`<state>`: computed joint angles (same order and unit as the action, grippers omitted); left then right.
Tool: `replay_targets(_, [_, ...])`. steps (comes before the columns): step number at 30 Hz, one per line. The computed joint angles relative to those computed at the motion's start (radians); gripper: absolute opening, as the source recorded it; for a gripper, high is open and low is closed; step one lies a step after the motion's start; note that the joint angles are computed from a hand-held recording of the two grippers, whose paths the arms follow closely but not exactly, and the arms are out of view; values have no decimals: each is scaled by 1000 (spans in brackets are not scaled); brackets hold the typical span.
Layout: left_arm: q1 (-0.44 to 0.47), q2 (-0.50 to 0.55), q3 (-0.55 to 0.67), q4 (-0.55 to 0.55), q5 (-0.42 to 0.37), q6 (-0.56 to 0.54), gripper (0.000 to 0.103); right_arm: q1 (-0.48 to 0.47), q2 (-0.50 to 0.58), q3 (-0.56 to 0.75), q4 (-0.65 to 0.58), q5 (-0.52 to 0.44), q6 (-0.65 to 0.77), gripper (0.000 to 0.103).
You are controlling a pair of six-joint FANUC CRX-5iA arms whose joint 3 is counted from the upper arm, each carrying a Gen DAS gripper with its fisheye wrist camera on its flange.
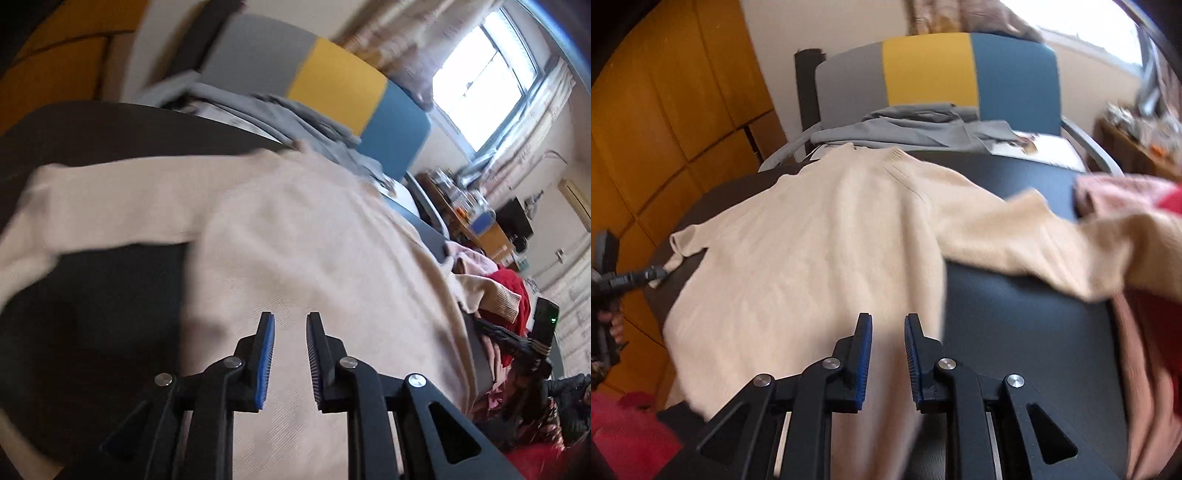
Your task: Fold clothes
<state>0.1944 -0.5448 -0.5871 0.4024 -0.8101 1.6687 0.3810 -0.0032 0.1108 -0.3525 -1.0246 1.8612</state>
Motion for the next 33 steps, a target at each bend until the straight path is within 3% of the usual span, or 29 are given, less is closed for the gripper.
replay_targets(4, [-168,270,158,-72,125,19,17,53,83,27,62,25,-3,21])
replay_targets(6, [-210,374,260,-215,86,85,17,80,119,18,131,47,-36,21])
replay_targets(8, [-230,400,284,-305,90,148,17,88,142,6,179,63,-64,21])
replay_targets(9, [-231,387,257,-301,133,153,16,71,137,5,159,64,-55,21])
replay_targets(11, [-208,349,179,-214,202,99,16,33,127,2,123,55,-47,21])
replay_targets(14, [-192,335,163,-180,204,87,17,-68,132,54,-41,-33,18,21])
replay_targets(15, [-188,331,159,-171,204,85,17,-88,127,55,-50,-21,0,22])
replay_targets(17, [-200,342,202,-236,186,153,18,-102,113,28,38,77,-136,28])
replay_targets(19, [-209,344,216,-272,202,194,19,-116,118,15,135,145,-302,49])
replay_targets(20, [-208,356,216,-267,211,199,21,-129,129,23,161,149,-370,52])
replay_targets(26, [-190,344,142,-178,296,160,21,-231,123,9,240,210,-822,52])
replay_targets(30, [-196,346,146,-198,297,173,21,-224,2,-182,548,409,-1068,52])
replay_targets(33, [-186,340,122,-151,317,134,21,-242,-58,-310,824,520,-1247,53])
